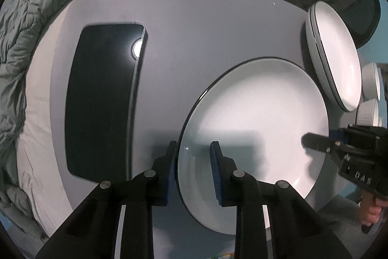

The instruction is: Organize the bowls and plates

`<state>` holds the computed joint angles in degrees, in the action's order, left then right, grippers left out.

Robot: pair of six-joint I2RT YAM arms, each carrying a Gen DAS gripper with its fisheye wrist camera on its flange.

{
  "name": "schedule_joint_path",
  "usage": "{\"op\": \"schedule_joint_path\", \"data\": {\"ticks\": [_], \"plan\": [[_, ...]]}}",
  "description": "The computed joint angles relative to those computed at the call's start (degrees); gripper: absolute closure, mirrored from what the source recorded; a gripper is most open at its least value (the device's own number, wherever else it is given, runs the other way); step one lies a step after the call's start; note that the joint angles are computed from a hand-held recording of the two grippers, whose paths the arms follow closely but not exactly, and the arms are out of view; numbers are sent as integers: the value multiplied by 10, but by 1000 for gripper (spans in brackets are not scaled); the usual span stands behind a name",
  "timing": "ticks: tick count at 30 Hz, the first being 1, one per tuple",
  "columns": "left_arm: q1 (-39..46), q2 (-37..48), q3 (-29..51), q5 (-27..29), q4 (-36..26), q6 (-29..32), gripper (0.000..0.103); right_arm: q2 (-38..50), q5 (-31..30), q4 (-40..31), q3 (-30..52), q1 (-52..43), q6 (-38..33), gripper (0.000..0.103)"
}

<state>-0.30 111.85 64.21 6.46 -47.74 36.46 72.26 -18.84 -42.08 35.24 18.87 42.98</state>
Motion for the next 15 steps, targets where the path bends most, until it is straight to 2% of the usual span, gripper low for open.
{"op": "schedule_joint_path", "data": {"ticks": [15], "plan": [[15,-101,-143,31,16,-44,79,-105,8,-61,-50,16,-4,88]]}}
